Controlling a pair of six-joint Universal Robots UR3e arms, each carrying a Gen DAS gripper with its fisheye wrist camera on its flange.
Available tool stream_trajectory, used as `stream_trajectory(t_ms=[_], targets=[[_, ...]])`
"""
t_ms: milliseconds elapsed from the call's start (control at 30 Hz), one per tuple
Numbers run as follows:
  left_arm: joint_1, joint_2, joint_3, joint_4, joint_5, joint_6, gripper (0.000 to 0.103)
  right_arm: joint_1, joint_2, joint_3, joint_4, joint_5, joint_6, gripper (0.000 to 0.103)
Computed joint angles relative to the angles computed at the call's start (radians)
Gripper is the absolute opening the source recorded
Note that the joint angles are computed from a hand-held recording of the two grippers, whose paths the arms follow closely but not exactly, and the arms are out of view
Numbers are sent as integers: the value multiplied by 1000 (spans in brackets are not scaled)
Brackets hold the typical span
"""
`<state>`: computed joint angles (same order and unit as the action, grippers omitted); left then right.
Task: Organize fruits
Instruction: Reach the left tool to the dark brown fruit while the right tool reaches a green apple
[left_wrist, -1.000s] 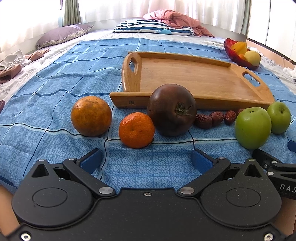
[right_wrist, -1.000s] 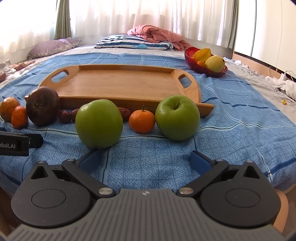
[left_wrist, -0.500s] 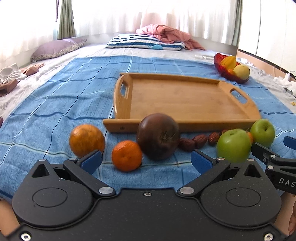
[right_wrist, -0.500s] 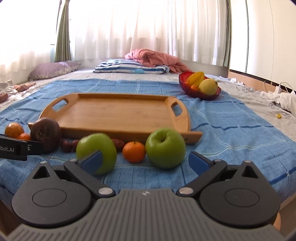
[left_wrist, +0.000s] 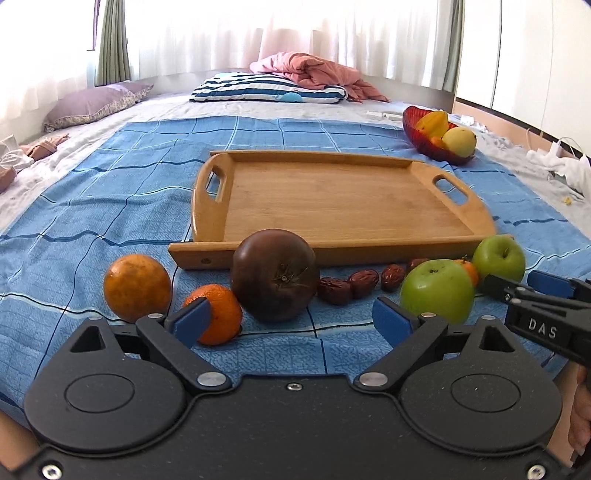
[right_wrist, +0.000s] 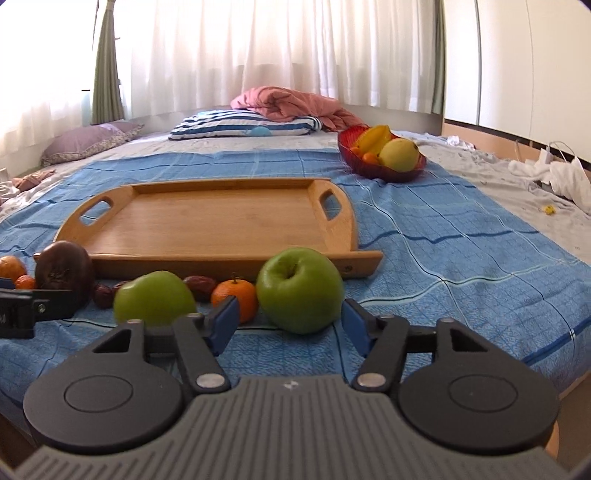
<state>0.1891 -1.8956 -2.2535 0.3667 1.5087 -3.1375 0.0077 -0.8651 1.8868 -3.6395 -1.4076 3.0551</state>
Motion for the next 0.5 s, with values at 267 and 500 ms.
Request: stream_trajectory(t_ms=[267, 500], targets=[[-23, -35, 19, 30, 57, 12, 93, -1, 31, -56, 33, -14, 20, 73], [-34, -78, 64, 60, 118, 25, 89, 1, 53, -93, 55, -14, 30, 73]])
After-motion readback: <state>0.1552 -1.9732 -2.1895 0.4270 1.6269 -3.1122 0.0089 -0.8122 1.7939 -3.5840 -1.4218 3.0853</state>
